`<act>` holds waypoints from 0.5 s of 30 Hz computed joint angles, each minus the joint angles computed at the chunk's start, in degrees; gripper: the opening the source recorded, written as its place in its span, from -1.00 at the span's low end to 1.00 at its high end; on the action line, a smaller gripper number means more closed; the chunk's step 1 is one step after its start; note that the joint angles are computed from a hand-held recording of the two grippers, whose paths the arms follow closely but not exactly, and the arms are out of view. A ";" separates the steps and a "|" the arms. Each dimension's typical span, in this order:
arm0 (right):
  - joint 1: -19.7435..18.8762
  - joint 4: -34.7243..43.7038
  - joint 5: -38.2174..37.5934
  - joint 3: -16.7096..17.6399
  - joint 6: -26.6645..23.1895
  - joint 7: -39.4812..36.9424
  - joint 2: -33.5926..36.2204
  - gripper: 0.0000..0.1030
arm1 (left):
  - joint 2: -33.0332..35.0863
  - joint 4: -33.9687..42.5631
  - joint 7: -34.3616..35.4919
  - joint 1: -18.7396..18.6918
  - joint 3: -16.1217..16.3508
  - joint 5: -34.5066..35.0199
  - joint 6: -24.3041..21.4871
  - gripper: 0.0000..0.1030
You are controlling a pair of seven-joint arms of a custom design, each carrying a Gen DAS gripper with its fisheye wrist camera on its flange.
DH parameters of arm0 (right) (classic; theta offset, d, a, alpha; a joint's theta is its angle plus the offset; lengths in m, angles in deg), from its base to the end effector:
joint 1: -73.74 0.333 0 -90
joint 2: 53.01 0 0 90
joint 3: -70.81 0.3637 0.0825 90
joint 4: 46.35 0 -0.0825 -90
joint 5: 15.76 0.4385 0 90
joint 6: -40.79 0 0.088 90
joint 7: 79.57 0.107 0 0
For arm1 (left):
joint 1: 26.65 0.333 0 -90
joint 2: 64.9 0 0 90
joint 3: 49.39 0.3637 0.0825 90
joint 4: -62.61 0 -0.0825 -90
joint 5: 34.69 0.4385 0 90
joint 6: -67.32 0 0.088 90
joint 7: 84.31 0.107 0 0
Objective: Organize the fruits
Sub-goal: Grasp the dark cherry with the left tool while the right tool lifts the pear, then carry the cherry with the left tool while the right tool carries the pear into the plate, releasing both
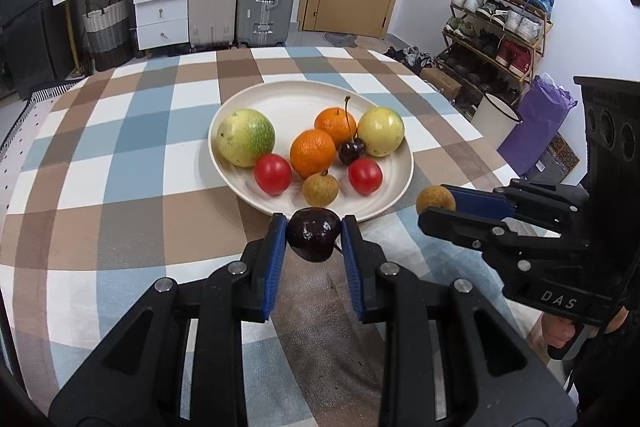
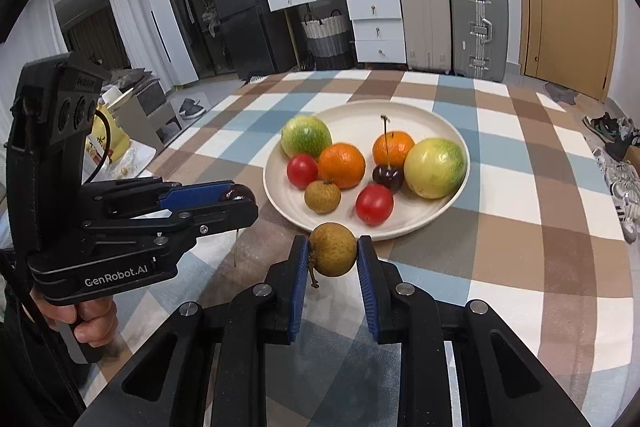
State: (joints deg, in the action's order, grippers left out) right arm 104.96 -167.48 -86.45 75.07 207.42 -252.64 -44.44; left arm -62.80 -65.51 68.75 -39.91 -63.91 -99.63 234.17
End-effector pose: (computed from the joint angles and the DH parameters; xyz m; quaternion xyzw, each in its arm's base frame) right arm 0.4841 0.4140 0.4006 -0.6658 0.6308 -0.1862 0.3523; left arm 0.5531 -0.2276 0.4131 -0.4532 0.8028 -0.3735 0.1034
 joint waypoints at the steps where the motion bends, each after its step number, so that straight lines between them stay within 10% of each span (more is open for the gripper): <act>1: 0.15 -0.12 -0.94 -0.15 -0.15 0.96 -0.50 -0.52 | -0.41 -0.15 0.13 0.00 -0.03 -0.34 0.31 -0.51; 15: -3.10 -0.74 -8.57 2.11 -1.18 8.10 -4.74 -0.52 | -2.61 0.46 -0.47 -1.66 1.05 -2.15 2.16 -0.51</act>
State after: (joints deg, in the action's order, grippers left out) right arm 101.86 -168.22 -95.02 77.17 206.24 -244.54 -49.17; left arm -65.41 -65.05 68.28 -41.57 -62.86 -101.78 236.33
